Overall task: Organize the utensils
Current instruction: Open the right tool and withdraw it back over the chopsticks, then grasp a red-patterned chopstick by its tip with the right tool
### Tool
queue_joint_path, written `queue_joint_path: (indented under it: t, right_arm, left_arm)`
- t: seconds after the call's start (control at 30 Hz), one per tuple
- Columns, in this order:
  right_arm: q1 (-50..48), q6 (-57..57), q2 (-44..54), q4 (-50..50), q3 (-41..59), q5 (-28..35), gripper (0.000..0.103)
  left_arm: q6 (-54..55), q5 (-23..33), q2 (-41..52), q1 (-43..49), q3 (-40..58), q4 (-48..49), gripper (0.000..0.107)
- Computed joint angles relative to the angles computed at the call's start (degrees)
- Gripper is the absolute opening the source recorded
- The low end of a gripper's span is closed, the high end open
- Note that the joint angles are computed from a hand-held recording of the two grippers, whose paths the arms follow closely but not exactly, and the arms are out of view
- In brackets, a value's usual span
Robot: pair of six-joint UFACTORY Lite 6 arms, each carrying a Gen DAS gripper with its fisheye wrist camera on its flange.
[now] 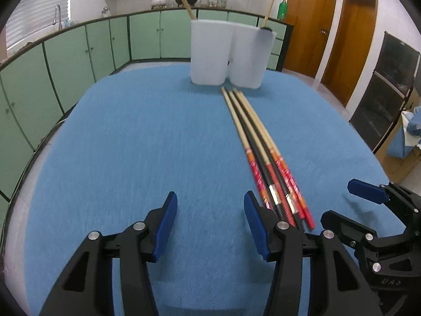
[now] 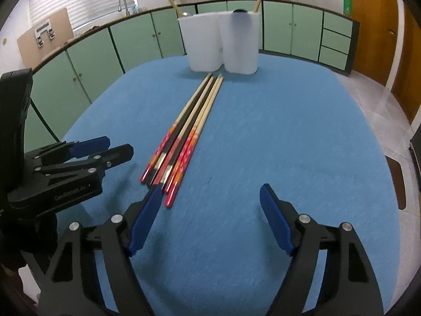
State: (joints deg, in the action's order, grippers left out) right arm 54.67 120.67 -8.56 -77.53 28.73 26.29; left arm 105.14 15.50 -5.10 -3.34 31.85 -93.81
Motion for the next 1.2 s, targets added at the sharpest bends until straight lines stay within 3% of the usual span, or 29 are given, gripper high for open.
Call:
queue_joint_path:
  t: [0.33,0.6,0.8,1.03,1.2]
  right_arm:
    - [0.44,-9.37,6.2,7.0,5.64,2.07,0.069]
    - [-1.29,-8.71,1.38,7.7,1.54,4.22,0.066]
    - [-1.2,-3.95,0.47,3.46,0.16,0.64,0.048]
    - [-0.71,-2.67,1.84,1.34,1.31,-0.48,0.006]
    - [-0.95,-2.32,1.06,1.55,0.76,-0.55,0.005]
  left_arm:
    - [-3.01,0.74,0.44,1.01,0.33,3.01,0.052]
    - [-1.99,0.86,0.74,1.24,0.4,1.71,0.052]
    - [-0.63,0.47,0.16,1.31,-0.07,0.63,0.052]
    - [0.21,-0.22,-0.74,0.64,-0.73,0.28,0.052]
    - [0.38,-0.06,-0.95,0.2,-1.05,0.45,0.052]
